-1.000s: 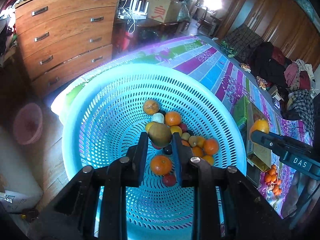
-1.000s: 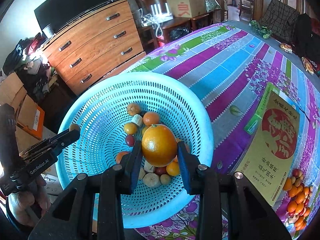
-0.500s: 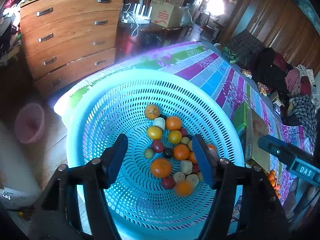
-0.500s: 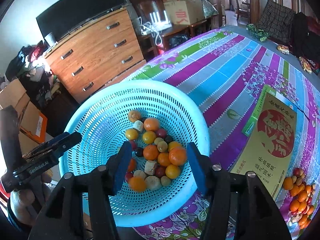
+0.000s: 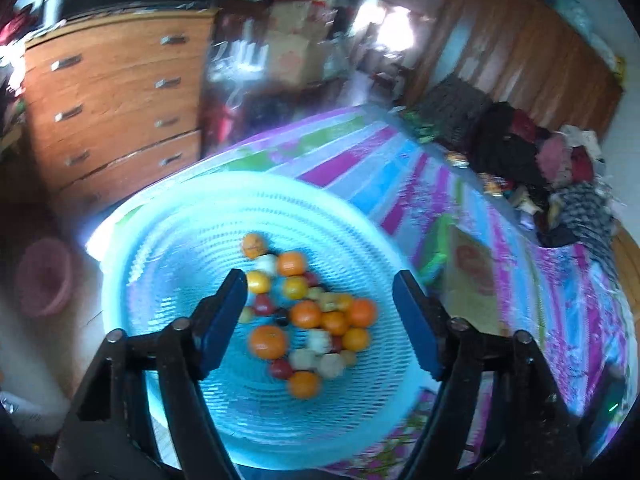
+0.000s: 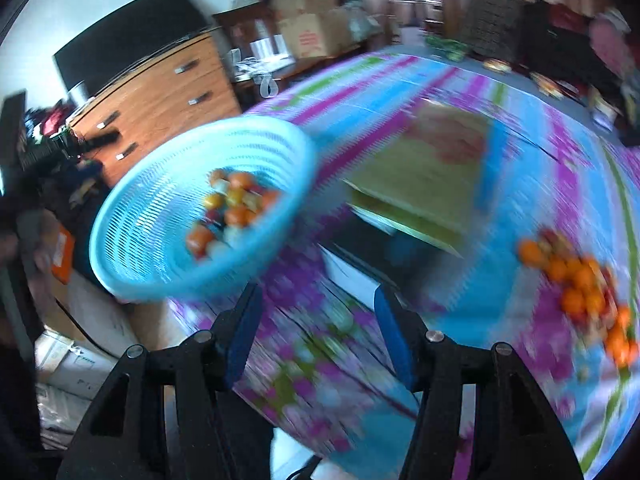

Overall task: Organize fruits
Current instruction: 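Move both open tools back over the fruit pile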

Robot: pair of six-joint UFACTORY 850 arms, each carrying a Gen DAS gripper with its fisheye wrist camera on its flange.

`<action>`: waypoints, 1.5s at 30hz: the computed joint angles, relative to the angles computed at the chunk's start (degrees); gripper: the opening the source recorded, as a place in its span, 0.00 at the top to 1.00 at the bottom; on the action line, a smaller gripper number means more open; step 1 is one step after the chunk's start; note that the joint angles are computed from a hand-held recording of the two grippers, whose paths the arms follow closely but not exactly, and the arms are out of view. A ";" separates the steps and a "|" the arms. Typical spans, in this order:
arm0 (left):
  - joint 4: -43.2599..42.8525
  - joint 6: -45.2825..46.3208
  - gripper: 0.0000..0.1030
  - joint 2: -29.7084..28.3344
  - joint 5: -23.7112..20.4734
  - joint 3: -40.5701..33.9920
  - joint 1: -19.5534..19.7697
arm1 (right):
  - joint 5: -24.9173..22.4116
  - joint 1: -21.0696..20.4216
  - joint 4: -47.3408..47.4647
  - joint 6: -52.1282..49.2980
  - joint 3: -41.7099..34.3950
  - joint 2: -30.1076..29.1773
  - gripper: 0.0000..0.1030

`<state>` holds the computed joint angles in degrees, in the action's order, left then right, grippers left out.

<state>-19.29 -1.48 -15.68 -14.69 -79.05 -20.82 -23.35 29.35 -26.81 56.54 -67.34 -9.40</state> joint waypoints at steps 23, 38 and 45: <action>-24.24 39.50 0.18 -4.52 -6.95 -4.46 -17.74 | -4.90 4.69 -25.08 45.62 34.02 28.52 0.22; 5.37 11.50 0.48 -43.37 -24.20 -46.55 -23.33 | 2.76 -13.95 -7.45 30.37 47.04 38.76 0.28; 11.15 6.64 0.44 -46.73 -21.03 -50.30 -24.02 | 8.03 -22.47 4.13 15.01 48.38 37.02 0.28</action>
<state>-8.14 5.16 -62.41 -35.72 -129.35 -44.84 -15.32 6.87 -22.67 71.54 -18.96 27.62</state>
